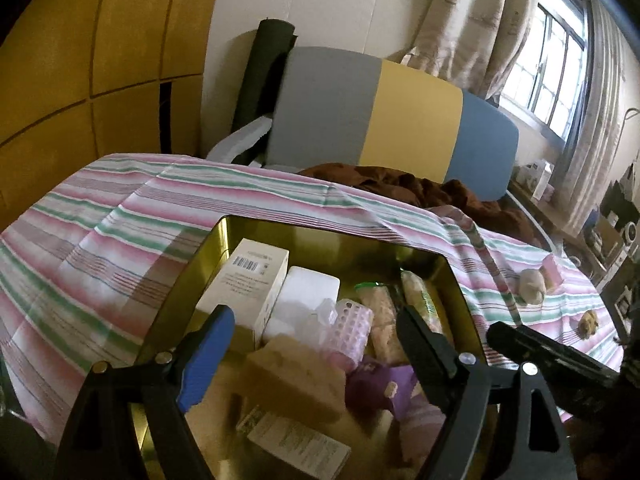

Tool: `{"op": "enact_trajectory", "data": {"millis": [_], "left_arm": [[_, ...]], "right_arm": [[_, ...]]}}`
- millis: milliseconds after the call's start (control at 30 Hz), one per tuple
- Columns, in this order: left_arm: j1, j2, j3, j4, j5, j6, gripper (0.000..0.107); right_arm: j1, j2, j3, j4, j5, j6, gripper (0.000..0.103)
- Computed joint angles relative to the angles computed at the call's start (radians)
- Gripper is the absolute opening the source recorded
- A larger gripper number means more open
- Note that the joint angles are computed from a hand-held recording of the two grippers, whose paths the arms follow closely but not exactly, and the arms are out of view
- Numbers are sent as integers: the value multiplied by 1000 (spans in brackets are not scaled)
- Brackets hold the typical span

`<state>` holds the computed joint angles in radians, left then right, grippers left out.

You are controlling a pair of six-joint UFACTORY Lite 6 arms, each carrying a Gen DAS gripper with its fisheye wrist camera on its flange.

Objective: Organize objects
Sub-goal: 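Release the pink hair roller with the left tool while the right tool releases the WEIDAN bag into the tray, then move both tools back from the tray toward the remaining items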

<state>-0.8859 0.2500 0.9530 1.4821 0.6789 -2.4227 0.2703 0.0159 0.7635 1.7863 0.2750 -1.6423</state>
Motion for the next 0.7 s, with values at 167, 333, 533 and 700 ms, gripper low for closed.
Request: {"op": "enact_trajectory", "data": {"millis": [167,333,533,700], "left_arm": [[-33,-21,-31,3,5,-43,85],[-66,-10,-33,-9,1,-54,85],[-105,-2,-15,-32,9,-54,85],[-139,45,55,-60,12,-15,85]], "right_arm": [[36,-34,-26,-5,-39,-15,66],[50,-77,-55,-13,-66,-28,66],[28,-144,-94,-59,-73,-12,66],[-34,-198,-126,-155,-67,32,68]]}}
